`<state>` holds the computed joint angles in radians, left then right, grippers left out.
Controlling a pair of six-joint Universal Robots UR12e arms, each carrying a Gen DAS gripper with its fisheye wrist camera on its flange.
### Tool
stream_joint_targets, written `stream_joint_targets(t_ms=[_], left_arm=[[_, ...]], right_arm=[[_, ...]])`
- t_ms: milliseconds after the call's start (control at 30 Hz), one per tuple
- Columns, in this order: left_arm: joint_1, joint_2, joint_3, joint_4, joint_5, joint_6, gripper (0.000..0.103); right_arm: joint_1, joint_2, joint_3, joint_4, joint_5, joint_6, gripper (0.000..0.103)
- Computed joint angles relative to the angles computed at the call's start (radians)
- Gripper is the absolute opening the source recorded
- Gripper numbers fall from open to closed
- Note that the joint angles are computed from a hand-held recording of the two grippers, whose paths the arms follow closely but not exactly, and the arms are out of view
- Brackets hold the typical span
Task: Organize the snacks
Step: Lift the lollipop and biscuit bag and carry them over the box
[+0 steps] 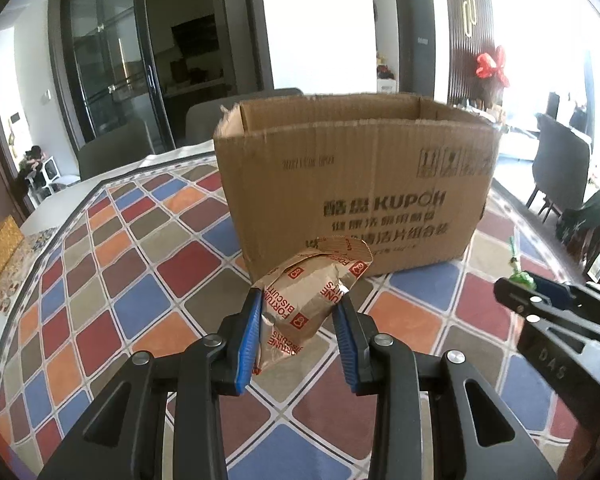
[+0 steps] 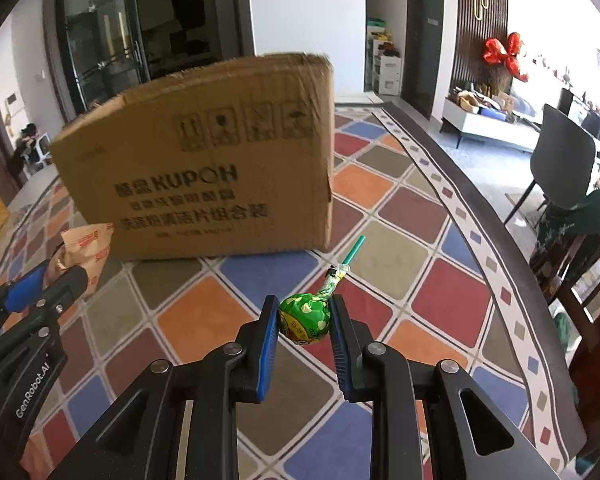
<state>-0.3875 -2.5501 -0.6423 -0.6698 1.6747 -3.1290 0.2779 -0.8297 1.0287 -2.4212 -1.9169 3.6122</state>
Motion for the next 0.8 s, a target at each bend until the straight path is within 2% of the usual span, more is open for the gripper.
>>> stream_joint_targets(t_ms=[333,800], left_arm=[[0.002,0.041,-0.042,0.055,-0.032,-0.033,0.035],[0.006,0.06,-0.041,0.09,-0.082,-0.057,0.035]], right_arm=[[0.012,-0.017,0.01,-0.08,0.016,-0.046,0.026],[0.013,-0.023,0.002,-0.177,0.036,-0.097,0.026]])
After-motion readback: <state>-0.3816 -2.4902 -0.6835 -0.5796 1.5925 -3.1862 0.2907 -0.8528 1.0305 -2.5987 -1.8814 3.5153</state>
